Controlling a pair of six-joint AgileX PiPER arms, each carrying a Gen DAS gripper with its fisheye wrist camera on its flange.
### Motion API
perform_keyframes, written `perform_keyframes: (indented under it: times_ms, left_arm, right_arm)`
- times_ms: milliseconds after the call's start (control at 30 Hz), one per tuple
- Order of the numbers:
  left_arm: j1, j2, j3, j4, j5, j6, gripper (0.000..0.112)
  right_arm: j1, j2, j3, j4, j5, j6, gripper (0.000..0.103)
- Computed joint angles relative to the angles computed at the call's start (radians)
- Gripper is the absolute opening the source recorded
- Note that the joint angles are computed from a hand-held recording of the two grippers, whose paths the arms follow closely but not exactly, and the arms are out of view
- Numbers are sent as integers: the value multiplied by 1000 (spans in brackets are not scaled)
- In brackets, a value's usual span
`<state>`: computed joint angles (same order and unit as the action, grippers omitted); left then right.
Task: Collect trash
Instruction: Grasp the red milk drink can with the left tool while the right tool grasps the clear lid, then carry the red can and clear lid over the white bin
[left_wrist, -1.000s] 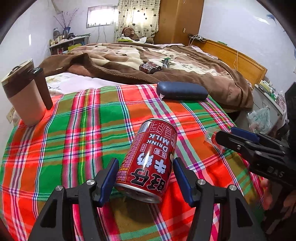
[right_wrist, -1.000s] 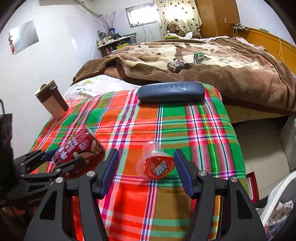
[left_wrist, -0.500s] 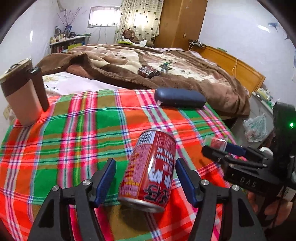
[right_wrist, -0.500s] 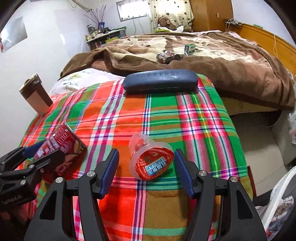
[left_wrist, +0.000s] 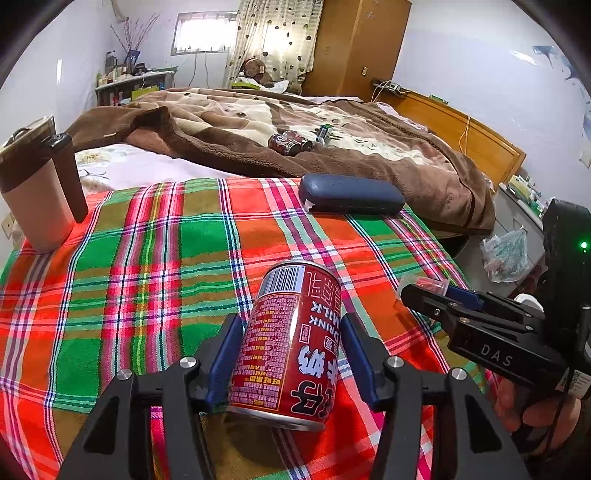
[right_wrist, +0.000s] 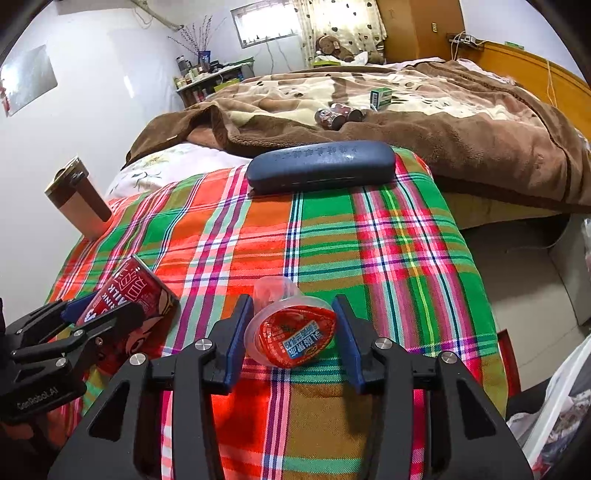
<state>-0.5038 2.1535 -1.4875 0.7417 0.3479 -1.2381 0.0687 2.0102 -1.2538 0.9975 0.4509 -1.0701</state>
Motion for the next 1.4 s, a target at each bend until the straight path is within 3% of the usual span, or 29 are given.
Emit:
perform_keyframes:
  times_ms: [467, 733, 933, 1133, 1400]
  left_arm:
    - [-68, -72, 66, 94, 38, -138, 52]
    - [-150, -121, 103, 141, 117, -211, 51]
    - [-168, -92, 90, 53, 138, -155, 52]
    - [-151, -33, 12, -112, 182, 1, 53]
    - [-175, -39, 22, -55, 200, -57, 52]
  right_arm:
    - [-42, -84, 103, 128, 24, -138, 45]
    - [-92, -162, 197, 195, 60, -224, 45]
    - [-122, -183, 239, 213, 96, -246, 45]
    - [-138, -195, 252, 221, 112, -261, 45]
    - [-153, -204, 260, 238, 118, -282, 45]
